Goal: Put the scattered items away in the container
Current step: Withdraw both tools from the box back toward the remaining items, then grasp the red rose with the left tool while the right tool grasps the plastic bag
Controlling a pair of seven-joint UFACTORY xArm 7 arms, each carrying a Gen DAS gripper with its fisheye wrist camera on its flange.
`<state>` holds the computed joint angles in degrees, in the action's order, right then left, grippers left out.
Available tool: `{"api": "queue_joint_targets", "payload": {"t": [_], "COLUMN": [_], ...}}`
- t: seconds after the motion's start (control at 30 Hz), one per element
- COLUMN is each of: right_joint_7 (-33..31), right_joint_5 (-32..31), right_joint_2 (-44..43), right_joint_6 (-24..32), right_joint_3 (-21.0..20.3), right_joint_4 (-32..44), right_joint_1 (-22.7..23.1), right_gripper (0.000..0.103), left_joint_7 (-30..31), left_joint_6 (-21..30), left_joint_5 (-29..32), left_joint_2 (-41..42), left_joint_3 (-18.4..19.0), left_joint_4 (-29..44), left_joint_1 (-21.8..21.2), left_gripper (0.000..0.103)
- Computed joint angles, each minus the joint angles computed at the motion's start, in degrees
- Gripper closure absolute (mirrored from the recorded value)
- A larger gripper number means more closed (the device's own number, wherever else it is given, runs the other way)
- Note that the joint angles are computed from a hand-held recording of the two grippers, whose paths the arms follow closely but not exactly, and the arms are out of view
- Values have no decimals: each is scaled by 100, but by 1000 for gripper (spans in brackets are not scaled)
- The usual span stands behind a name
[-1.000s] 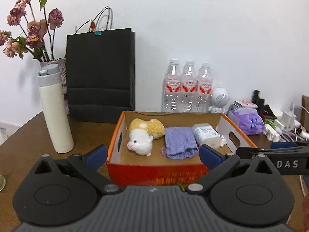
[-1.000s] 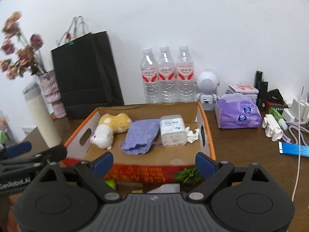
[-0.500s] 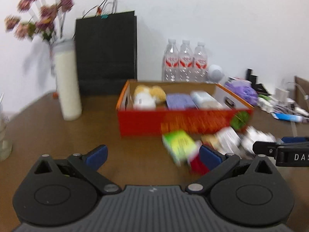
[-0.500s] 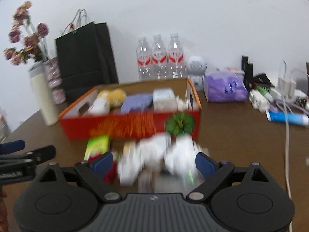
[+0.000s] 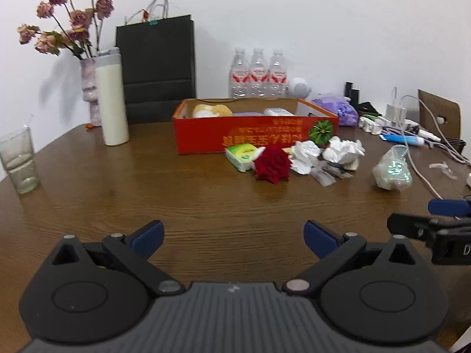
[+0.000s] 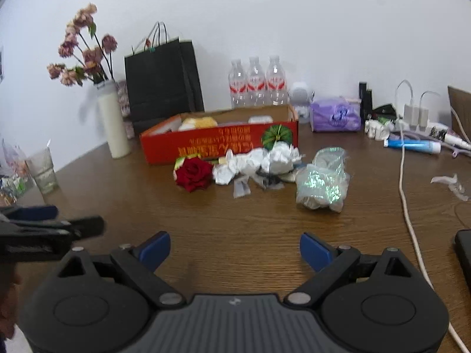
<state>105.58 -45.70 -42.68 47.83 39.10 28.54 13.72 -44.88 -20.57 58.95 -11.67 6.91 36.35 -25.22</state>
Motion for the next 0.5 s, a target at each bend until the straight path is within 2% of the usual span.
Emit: {"api": "queue_joint_targets", "payload": {"t": [0.1, 0.13, 0.2, 0.27, 0.33, 0.4, 0.43, 0.5], "right_joint_7": [-190, -225, -341, -487, -580, -626, -647, -653], "right_joint_5": [13, -5, 11, 40, -11, -43, -72, -103], "right_joint_2": [-13, -60, -145, -238, -328, -397, -413, -401], "right_joint_6": [245, 281, 290, 141, -177, -411, -529, -736], "right_joint_3": [-82, -161, -398, -729, -1016, -1126, -1154, -1147], "right_joint_4": [42, 1, -102, -249, -404, -504, -544, -591], "right_joint_1": [-28, -51, -85, -142, -301, -507, -621, -835], "right_gripper": [8, 8, 8, 8, 8, 8, 8, 8], "left_joint_7": [85, -80, 220, 380, -70, -707, -910, -762], "left_joint_6": [-200, -240, -452, -299, -103, 270, 635, 1216], "left_joint_5": [-67, 127, -204, -436, -7, 670, 915, 747], "left_joint_2": [351, 532, 955, 1394, 1912, 2364, 2562, 2843], "left_joint_3": [-179, -215, -454, -715, -1016, -1606, -2152, -2654], "left_joint_4": [318, 573, 981, 1516, 2229, 2870, 3121, 3373], "left_joint_1": [56, 52, 125, 168, 337, 781, 1179, 1422], "left_gripper": [0, 0, 1, 7, 14, 14, 14, 14]}}
